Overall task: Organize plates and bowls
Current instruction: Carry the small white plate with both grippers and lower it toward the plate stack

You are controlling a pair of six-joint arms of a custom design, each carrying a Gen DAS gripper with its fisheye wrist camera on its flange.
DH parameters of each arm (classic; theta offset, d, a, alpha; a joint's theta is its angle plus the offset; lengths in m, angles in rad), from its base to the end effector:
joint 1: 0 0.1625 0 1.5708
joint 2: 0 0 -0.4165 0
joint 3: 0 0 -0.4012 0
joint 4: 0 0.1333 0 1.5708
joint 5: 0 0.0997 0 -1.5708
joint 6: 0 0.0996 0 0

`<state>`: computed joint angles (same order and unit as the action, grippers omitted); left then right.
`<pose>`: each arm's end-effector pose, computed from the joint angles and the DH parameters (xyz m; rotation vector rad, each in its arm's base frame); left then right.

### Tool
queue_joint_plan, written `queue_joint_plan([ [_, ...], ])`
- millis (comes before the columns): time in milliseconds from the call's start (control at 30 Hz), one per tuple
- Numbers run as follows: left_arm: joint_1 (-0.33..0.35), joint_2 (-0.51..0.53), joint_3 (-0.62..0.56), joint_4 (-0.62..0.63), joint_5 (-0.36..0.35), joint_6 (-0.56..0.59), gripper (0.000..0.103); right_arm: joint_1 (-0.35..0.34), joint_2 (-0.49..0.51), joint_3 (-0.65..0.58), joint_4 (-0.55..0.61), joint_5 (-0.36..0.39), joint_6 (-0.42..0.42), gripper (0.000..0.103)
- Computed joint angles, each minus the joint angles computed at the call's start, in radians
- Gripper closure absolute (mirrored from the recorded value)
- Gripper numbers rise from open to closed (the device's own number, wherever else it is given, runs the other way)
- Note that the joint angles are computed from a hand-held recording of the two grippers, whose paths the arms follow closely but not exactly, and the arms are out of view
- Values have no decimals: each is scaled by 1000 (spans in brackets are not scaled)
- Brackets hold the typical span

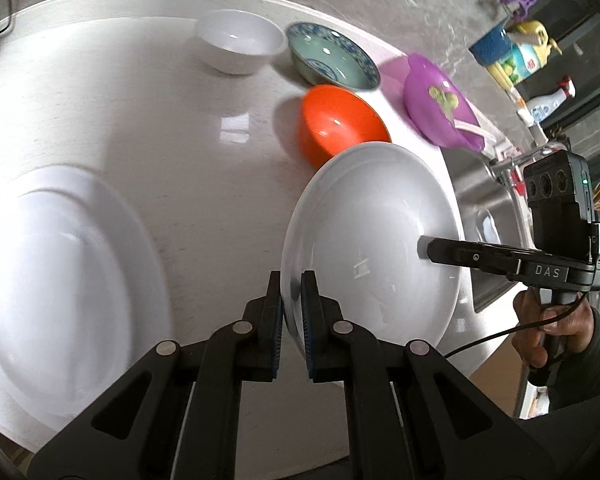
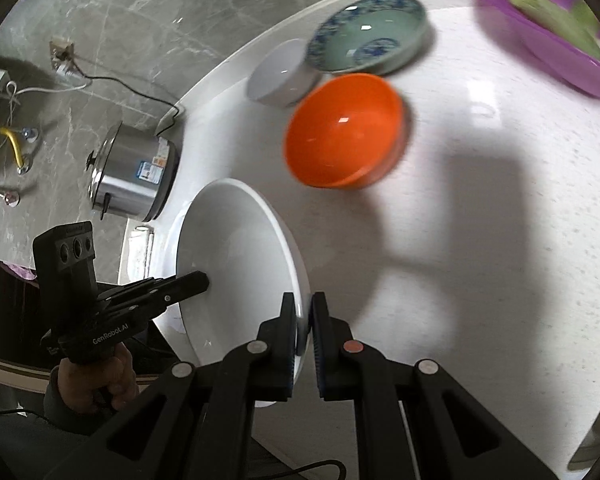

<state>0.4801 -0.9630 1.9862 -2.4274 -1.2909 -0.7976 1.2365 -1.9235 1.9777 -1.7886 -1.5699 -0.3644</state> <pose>-0.3951 -0.3870 0.0509 0.4474 2.8025 -0.1849 0.0042 -0.3945 0.4496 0.0464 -3.0770 0.2375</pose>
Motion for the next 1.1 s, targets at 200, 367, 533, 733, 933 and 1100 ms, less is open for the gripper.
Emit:
queue_joint_plan([
  [200,13,-132,66,32,37,-16,96,103,48,11,-40,-7,64,93],
  [367,26,-249,108,87,70,-29,96,178,99,16,-68,-3,103,93],
  [533,48,-379,152,164,102,-47,96,251,153,17,-97,5,132,93],
  [733,63,-501,187,247,131,-63,96,320,221,20,-131,7,168,93],
  [933,90,-614,210,336,163,-61,96,379,288,23,-175,12,200,93],
  [1100,124,-685,216,408,175,-42,96,413,340,23,-219,12,224,93],
])
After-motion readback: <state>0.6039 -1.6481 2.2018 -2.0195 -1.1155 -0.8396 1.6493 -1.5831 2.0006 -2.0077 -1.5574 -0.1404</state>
